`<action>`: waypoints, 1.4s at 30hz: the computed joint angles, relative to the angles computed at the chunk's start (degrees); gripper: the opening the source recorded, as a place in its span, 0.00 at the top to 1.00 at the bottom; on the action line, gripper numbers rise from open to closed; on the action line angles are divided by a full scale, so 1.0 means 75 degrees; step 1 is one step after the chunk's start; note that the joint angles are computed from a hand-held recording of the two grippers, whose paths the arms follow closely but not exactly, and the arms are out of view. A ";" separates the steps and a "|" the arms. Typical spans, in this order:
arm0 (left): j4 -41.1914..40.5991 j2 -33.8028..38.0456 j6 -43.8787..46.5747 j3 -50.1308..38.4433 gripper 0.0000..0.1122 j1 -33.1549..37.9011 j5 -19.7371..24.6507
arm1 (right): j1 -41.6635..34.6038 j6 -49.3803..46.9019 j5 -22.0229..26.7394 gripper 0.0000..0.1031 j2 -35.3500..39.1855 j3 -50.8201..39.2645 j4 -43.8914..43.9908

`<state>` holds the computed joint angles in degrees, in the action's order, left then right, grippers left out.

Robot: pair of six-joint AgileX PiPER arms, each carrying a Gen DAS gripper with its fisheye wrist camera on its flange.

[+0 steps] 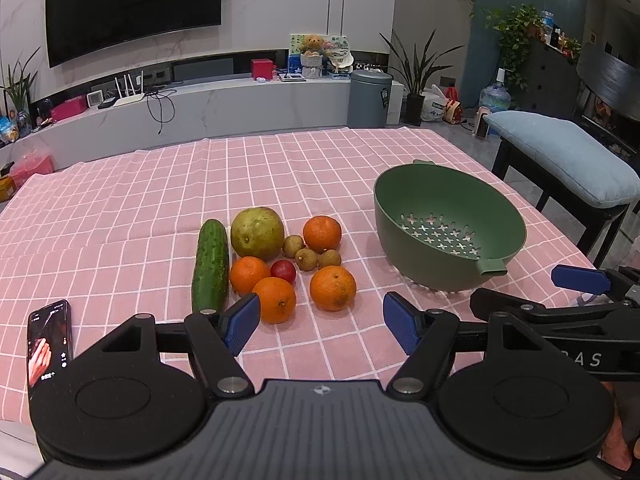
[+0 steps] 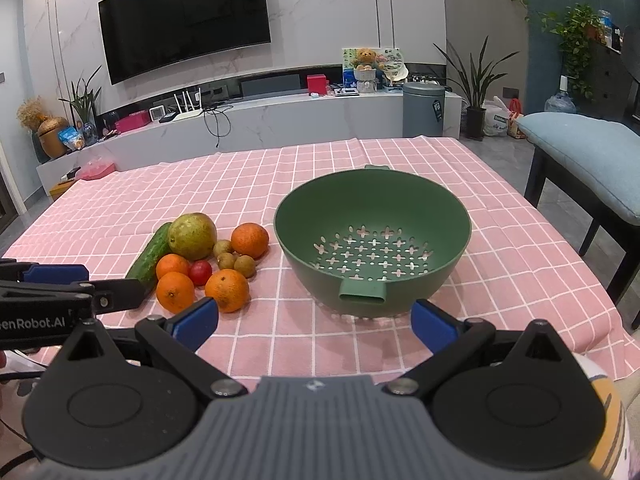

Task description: Organize fruits

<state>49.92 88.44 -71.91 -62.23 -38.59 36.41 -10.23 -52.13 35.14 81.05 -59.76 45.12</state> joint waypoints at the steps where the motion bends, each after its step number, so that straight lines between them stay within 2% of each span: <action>1: -0.0014 0.0004 0.0016 -0.0011 0.27 -0.0007 0.0006 | 0.0002 0.0009 -0.0007 0.04 0.0002 0.0001 -0.0014; 42: -0.0063 0.0010 0.0033 0.0049 0.27 0.0083 -0.0123 | 0.0048 0.0184 -0.0025 0.04 -0.0007 -0.0017 -0.0205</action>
